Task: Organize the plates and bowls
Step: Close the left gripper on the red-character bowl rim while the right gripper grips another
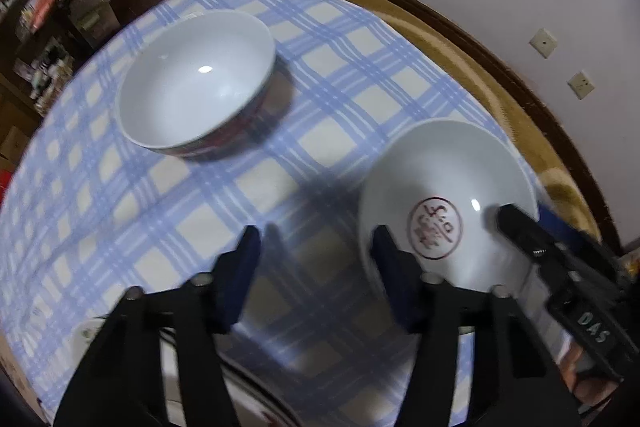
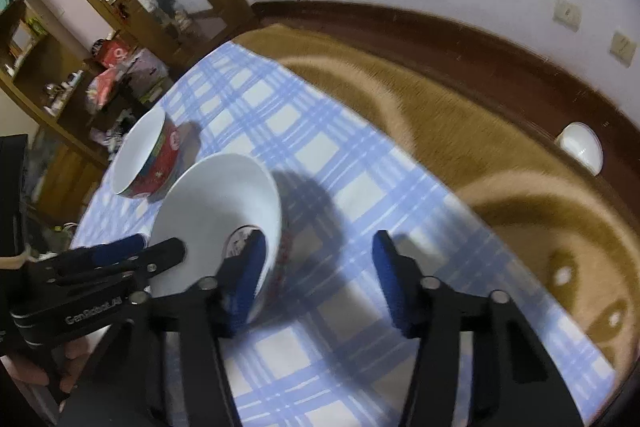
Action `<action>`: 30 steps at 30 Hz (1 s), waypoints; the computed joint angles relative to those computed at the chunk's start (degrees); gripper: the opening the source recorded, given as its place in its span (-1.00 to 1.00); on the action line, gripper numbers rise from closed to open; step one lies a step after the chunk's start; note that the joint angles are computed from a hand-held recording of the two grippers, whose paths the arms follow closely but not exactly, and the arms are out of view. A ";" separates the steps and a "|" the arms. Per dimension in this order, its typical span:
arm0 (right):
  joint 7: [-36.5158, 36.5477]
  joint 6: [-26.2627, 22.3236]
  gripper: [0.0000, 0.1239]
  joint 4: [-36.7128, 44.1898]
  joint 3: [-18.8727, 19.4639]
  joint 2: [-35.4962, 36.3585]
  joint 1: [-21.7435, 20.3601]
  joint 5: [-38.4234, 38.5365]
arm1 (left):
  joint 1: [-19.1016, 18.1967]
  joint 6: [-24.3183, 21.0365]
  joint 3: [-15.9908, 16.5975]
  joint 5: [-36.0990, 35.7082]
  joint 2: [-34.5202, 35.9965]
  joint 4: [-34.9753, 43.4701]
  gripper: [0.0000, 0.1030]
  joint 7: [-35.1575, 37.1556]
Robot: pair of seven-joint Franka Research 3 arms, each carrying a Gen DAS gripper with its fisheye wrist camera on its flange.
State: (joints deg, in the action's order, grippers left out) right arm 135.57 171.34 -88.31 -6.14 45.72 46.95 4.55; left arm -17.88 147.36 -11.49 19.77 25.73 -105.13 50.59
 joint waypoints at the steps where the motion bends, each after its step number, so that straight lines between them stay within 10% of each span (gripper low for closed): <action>1: -1.00 0.72 -0.33 0.13 1.63 0.21 -1.24 0.45 | 0.52 0.88 -0.56 -0.95 0.19 -0.12 -0.17 0.56; 10: -7.80 2.51 -0.77 1.07 7.31 1.01 -4.95 4.92 | -0.95 2.47 -0.56 -0.82 1.14 0.71 -0.84 1.66; 30: -2.31 2.48 -0.81 -4.94 -0.12 -5.56 3.20 2.90 | -0.07 2.51 -1.83 -5.13 -8.70 -7.33 -0.86 -0.94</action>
